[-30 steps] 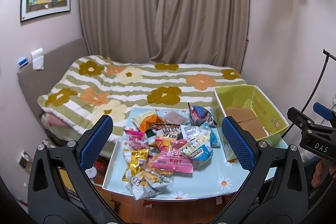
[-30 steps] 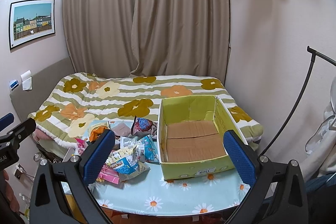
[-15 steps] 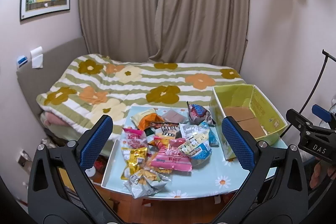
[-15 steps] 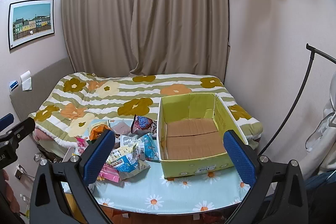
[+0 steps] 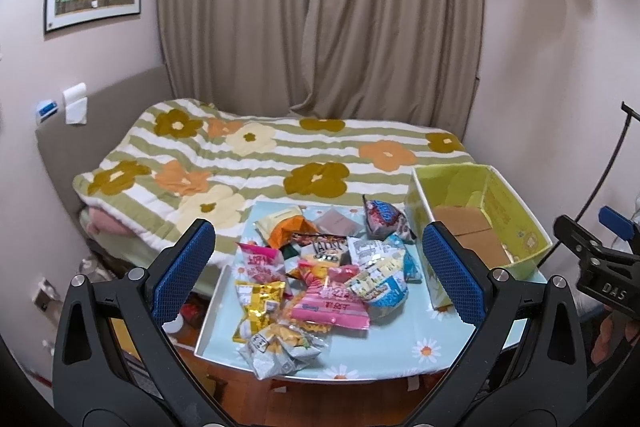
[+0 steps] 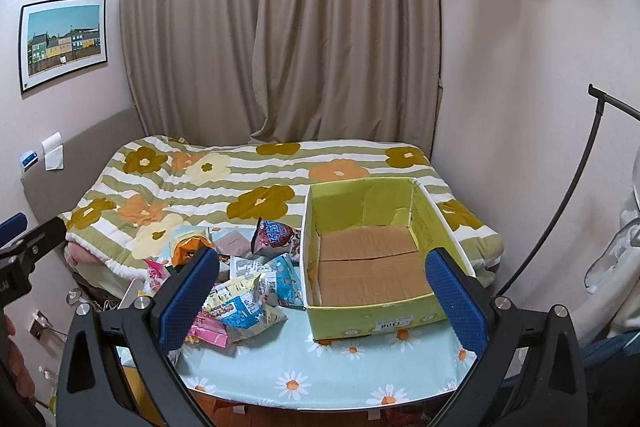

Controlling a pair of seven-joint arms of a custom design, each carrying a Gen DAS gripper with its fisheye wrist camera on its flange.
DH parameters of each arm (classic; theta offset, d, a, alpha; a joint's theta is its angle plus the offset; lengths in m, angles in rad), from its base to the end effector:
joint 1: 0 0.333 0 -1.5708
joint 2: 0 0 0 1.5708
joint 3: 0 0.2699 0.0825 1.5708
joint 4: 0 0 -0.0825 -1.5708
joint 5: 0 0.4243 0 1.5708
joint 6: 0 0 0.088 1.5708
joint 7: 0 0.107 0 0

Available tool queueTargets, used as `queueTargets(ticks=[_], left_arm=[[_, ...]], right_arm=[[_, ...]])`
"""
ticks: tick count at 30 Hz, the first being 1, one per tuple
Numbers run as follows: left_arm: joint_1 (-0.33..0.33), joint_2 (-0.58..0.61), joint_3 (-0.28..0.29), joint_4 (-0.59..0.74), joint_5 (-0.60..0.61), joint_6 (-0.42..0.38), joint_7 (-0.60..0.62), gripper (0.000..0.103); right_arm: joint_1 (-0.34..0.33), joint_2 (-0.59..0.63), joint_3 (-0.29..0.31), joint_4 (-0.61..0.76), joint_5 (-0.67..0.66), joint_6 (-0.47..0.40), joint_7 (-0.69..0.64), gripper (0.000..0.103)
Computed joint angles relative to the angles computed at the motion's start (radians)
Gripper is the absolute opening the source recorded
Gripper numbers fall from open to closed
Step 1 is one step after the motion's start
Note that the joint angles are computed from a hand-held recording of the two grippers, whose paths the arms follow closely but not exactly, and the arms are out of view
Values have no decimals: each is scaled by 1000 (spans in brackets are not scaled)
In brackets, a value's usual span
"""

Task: Organize snacks
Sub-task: 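Grasp the silver-green chip bag with left tool while right tool grasps blue-white snack bag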

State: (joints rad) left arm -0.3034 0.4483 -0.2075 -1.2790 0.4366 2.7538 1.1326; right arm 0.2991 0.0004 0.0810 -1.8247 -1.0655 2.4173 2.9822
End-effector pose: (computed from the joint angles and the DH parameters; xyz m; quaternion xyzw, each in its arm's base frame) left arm 0.6705 -0.3531 0.5789 -0.5073 0.6975 -0.4218 0.2795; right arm 0.6028 0.2361 0.5388 -0.4756 0.7233 -0.4026 0.2975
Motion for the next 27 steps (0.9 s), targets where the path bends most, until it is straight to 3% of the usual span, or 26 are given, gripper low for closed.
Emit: queueTargets(ticks=[6,9,14,18,27], left_arm=[[0,69,-1,113,-29,-85,26,102],[0,99,-2,142,-57,-148,38,102],[-7,89,12,68,-77,-226,-25,102],[2,83,5,-2,-82,-244,-52,102],[6,206,0,16,-89,-293,-8,102]], right_arm=[[-18,16,-16,10,83,84,-92,103],[-27,53,-24,32,172,127,-213,103],[-42,146,-34,68,343,240,-420,103],[-63,242,-22,104,520,328,-608,103],[-54,433,-1,222,680,359,-825,103]])
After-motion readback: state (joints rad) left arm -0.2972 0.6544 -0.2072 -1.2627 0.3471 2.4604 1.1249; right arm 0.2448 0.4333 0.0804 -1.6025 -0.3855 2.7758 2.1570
